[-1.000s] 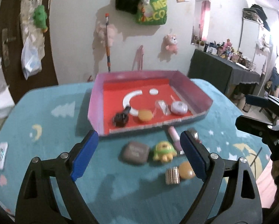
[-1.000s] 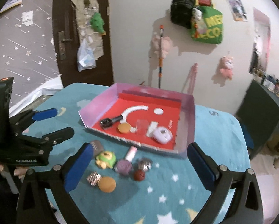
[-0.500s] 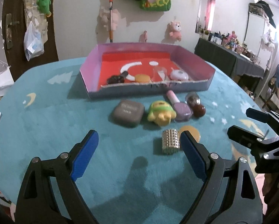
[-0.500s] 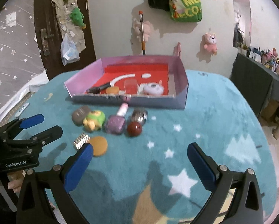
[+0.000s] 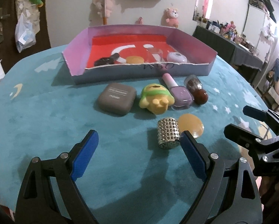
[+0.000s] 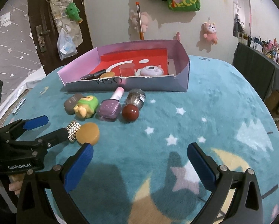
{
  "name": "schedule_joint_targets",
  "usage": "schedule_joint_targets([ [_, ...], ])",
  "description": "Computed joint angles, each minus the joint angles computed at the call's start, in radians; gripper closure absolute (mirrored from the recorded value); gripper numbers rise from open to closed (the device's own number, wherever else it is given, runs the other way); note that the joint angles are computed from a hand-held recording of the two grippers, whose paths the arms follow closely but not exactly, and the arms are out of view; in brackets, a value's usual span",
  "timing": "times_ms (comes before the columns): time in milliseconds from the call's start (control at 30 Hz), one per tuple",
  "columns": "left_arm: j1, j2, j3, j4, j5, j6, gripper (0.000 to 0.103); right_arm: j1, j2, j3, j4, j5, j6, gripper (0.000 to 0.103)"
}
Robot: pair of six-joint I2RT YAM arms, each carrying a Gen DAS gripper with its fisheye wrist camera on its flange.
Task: Organize rigid objects
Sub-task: 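Withdraw both grippers from the box back over the table, then grasp the silver studded cylinder with the left gripper while the right gripper grasps the orange sponge ball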
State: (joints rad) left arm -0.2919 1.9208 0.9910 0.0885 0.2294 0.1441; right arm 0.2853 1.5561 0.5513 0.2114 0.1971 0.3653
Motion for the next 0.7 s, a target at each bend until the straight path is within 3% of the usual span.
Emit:
schedule_joint_targets([
  [267,-0.003,0.050,0.057,-0.041,-0.049,0.036,0.013,-0.031,0.019,0.034,-0.019,-0.031,-0.015,0.000],
  [433,0.040,0.054,0.085,-0.067,-0.020,0.063,0.013,-0.037,0.053,0.073,-0.025,-0.075,-0.025,0.000],
  [700,0.057,0.048,0.132,-0.125,0.061,0.196,0.014,-0.015,0.119,0.127,-0.019,-0.196,-0.070,0.002],
])
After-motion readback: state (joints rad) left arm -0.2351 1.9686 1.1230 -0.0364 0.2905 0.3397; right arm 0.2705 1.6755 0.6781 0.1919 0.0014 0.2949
